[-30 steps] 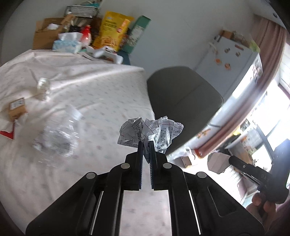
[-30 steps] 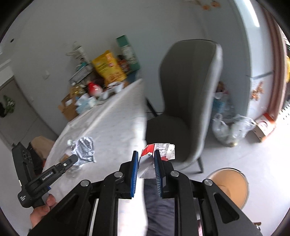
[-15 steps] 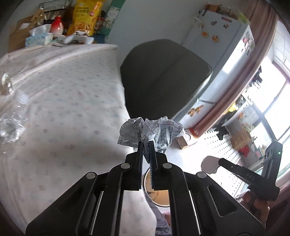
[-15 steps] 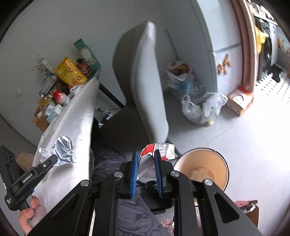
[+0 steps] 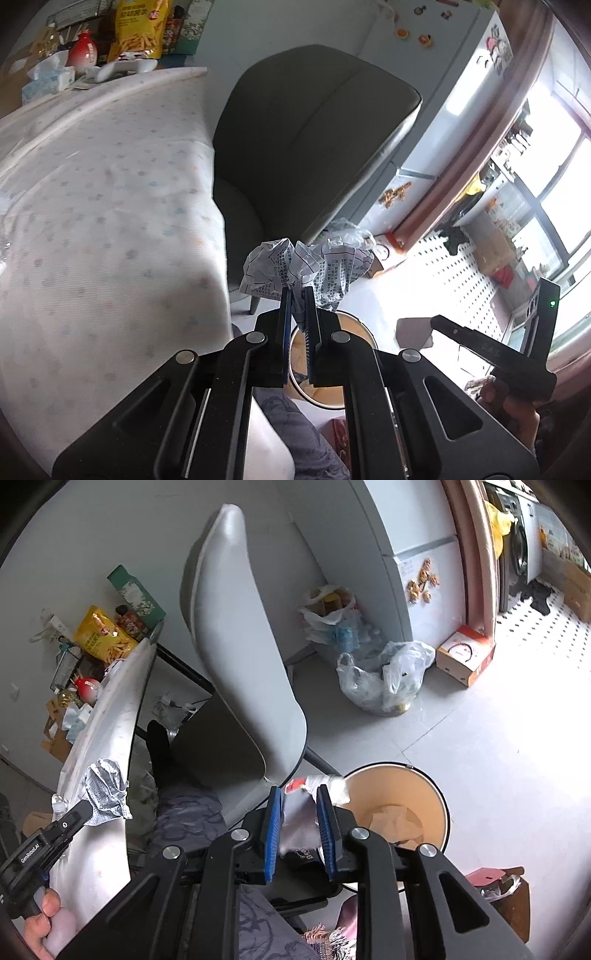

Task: Collect trash
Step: 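Open the right gripper over the tan bin to drop the red wrapper, then open the left gripper over the bin to drop the crumpled paper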

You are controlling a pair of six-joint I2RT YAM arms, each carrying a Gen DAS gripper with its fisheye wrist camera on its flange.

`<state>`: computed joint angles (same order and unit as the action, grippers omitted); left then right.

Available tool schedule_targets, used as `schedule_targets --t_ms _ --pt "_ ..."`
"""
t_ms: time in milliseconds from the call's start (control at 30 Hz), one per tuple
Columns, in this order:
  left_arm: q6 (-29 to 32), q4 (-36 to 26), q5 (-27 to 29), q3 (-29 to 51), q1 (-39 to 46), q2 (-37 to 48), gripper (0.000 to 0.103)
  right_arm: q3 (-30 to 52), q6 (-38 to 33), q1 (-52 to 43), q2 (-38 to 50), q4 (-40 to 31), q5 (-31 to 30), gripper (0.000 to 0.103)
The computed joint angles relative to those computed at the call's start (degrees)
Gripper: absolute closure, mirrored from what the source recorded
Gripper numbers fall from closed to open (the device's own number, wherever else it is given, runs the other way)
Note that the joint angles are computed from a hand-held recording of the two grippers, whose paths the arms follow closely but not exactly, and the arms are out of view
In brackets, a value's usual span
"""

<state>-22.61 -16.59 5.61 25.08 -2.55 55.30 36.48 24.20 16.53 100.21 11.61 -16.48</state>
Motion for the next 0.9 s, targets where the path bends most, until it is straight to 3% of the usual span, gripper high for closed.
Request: schedule_targets --t_ms 33,433,800,900 --pt "-0.3 0.5 -0.4 0.4 -0.8 1.1 0.096 0.0 0.3 -0.5 0.6 0.2 0.3 0.056" --pt "-3.4 6.9 -3.8 7.6 -13.2 17.6 0.096 -3.6 -2.4 -11.3 1.6 4.3 -3.5 0.056" --pt "-3.1 9.5 -2.7 17.5 -20.4 32.2 0.096 -5.6 -5.4 -19.6 -0.2 3.5 -6.4 0.055" --pt "-2.7 10.0 -2.4 19.9 -21.7 35.7 0.096 -6.2 -5.6 -20.6 -0.8 3.7 -6.6 0.051"
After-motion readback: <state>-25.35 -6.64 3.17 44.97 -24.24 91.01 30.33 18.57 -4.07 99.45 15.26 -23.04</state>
